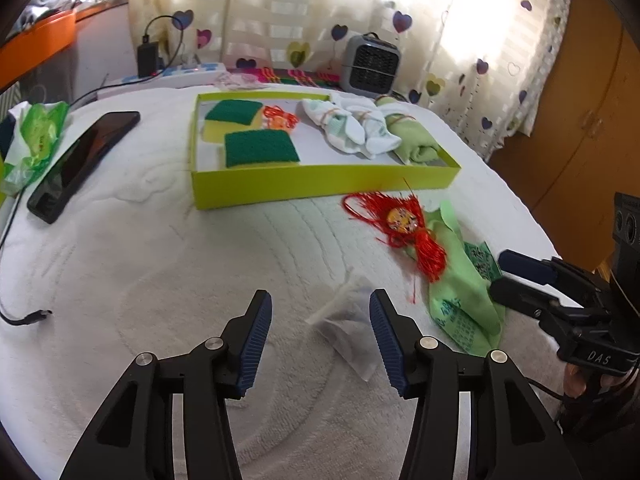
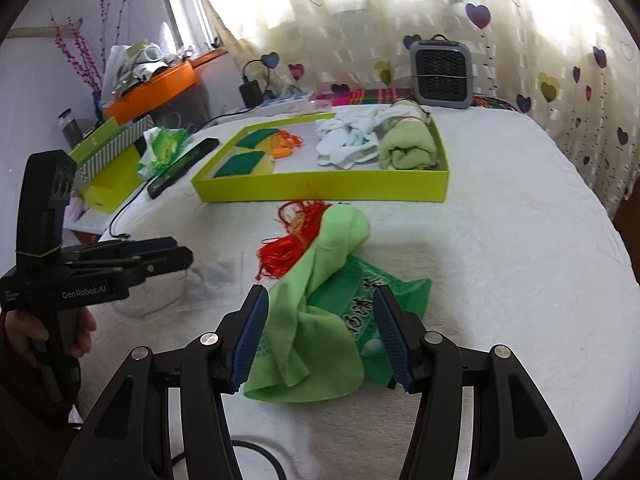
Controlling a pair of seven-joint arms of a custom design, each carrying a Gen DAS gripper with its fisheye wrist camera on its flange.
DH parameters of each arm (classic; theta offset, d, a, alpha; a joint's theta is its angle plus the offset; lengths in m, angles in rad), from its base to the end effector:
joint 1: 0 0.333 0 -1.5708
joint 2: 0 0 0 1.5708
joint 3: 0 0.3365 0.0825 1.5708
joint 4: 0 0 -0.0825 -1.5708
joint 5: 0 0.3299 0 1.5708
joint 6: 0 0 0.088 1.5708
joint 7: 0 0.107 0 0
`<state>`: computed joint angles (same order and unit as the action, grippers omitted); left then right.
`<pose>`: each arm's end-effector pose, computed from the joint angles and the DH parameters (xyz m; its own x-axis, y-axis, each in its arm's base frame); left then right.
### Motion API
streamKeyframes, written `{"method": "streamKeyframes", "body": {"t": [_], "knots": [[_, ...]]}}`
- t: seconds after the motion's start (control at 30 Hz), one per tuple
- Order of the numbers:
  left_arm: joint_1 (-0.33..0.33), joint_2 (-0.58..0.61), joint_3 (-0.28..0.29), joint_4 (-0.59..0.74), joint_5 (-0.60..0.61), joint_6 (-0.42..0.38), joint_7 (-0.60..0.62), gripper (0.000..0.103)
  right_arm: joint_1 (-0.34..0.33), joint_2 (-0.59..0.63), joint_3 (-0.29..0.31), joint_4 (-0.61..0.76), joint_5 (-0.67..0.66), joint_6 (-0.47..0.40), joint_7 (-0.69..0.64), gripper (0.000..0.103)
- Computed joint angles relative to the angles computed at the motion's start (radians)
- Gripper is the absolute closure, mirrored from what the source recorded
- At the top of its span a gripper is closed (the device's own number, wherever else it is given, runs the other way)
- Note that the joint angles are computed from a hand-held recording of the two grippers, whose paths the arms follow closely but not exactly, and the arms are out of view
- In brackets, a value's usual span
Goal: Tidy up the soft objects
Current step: 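Move both open tools back toward the remaining items, then grasp the white sachet with the left tool while the right tool grasps the light green cloth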
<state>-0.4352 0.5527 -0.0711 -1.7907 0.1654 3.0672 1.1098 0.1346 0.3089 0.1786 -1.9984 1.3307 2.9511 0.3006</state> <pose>0.5899 -0.3318 0.3834 -0.2526 -0.9421 0.2205 -0.7771 0.0618 -0.6263 0.5747 0.1098 0.3970 0.3786 -0.8986 -0.2217 -0.7032 -0.1236 -0.7001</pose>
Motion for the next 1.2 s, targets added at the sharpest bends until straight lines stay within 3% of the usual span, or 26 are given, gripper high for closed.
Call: {"method": "streamKeyframes", "body": {"t": [0.33,0.77,0.97,1.2], "knots": [[0.003,0.033,-0.027,0.059,0.011,-0.079,0.033,0.048,0.009,0.018,0.011,-0.007,-0.091,-0.008,0.018,0.048],[-0.069,0.062,0.05,0.132,0.113,-0.164,-0.055,0.048,-0.003,0.041,0.046,-0.028,-0.327,0.061,0.192,0.048],[-0.054,0.062,0.037,0.121,0.13,-0.141,-0.089,0.048,-0.025,0.042,0.083,-0.058,-0.435,0.124,0.27,0.048],[-0.078,0.057,0.067,0.114,0.169,-0.136,-0.127,0.053,-0.063,0.044,0.123,-0.08,-0.551,0.163,0.367,0.049]]}}
